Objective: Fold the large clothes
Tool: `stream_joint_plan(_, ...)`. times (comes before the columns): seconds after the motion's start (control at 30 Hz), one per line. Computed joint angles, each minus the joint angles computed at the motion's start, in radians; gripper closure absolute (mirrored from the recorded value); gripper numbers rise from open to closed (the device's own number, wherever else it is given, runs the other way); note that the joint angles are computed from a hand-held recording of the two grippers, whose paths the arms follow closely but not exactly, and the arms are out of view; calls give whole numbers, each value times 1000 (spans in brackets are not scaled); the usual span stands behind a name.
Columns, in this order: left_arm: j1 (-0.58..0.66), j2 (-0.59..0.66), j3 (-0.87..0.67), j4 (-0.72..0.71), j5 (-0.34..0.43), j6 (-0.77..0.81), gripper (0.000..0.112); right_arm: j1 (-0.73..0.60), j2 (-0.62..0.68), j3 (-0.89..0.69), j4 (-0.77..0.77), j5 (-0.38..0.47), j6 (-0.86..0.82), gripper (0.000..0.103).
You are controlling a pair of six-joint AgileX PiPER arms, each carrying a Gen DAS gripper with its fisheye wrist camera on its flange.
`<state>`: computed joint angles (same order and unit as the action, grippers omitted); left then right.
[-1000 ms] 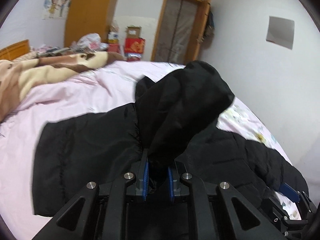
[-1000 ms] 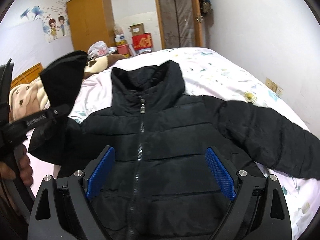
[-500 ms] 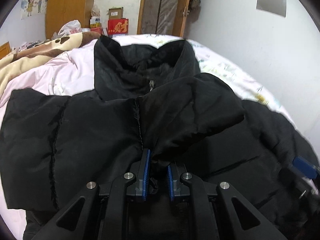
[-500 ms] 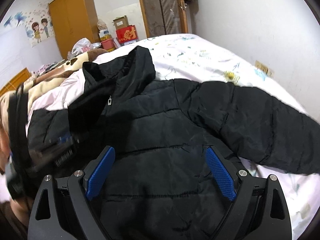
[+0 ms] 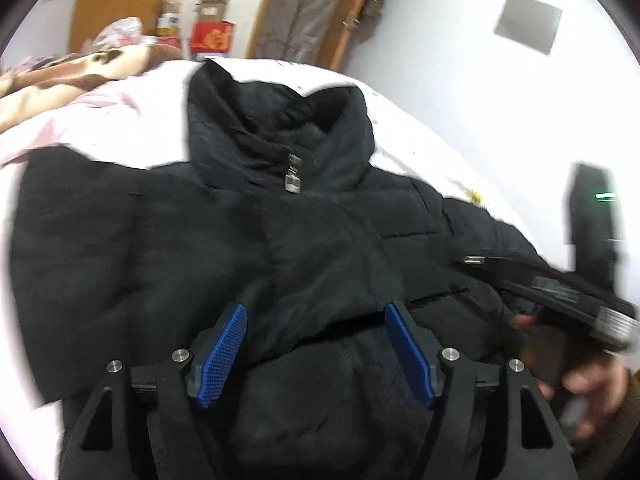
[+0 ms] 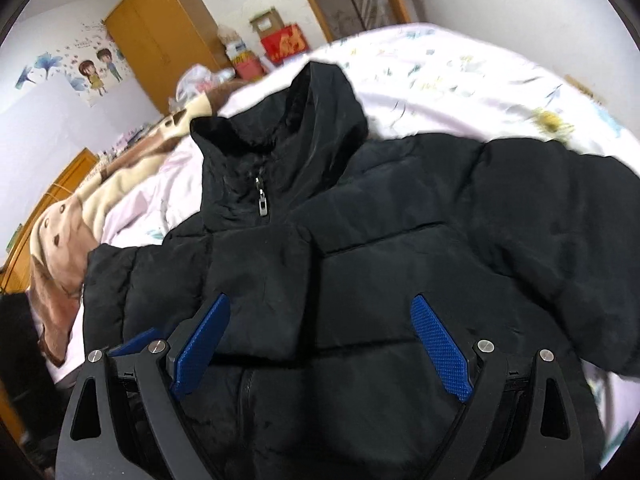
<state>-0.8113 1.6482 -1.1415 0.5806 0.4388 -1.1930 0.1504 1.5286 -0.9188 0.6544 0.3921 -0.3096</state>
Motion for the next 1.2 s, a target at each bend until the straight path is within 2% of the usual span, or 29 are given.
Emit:
stream_joint_plan(0.03, -18, -54, 37, 80, 33, -74, 35, 9, 18, -22, -28, 11, 30, 11)
stream_joint_plan(0.1, -38, -132, 86, 206, 108, -205, 29, 28, 70, -64, 33, 23, -29, 11)
stream_joint_plan(0.17, 10, -199, 130, 195, 119, -213, 28, 53, 125, -101, 13, 12, -13, 12)
stream_joint_plan(0.23, 68, -237, 153, 167, 150, -202, 28, 88, 175, -140, -105, 2, 108, 14)
stream_joint_plan(0.33, 126, -222, 131, 108, 256, -131, 28, 113, 219, -167, -132, 18, 161, 38)
stream_joint_plan(0.37, 151, -218, 136, 95, 251, -105, 28, 123, 223, -173, -179, 20, 215, 52)
stream_joint_plan(0.43, 198, -197, 139, 52, 218, -60, 28, 123, 219, -169, -187, 23, 228, 62)
stream_joint_plan(0.47, 210, -189, 140, 35, 206, -41, 28, 122, 218, -170, -196, 27, 230, 86)
stream_joint_plan(0.5, 217, -184, 148, 38, 186, -50, 28, 117, 208, -162, -177, 23, 206, 96)
stream_joint_plan(0.57, 226, -185, 160, 29, 157, -53, 28, 117, 170, -142, -186, 2, 205, 98)
stream_joint_plan(0.63, 219, -178, 151, 25, 162, -53, 28, 127, 111, -113, -296, -28, 278, 98)
stream_joint_plan(0.7, 192, -179, 145, 73, 179, -92, 28, 115, 55, -90, -357, -31, 319, 99)
stream_joint_plan(0.83, 179, -97, 52, 68, 190, -30, 28, 63, -29, -51, -476, -21, 423, 99)
stream_joint_plan(1.0, 187, 76, -110, 26, 255, 68, 28, 39, -23, -45, -693, 7, 572, 99)
stream_joint_plan(1.2, 216, 242, -232, -16, 289, 145, 28, 31, 30, -35, -762, -10, 629, 98)
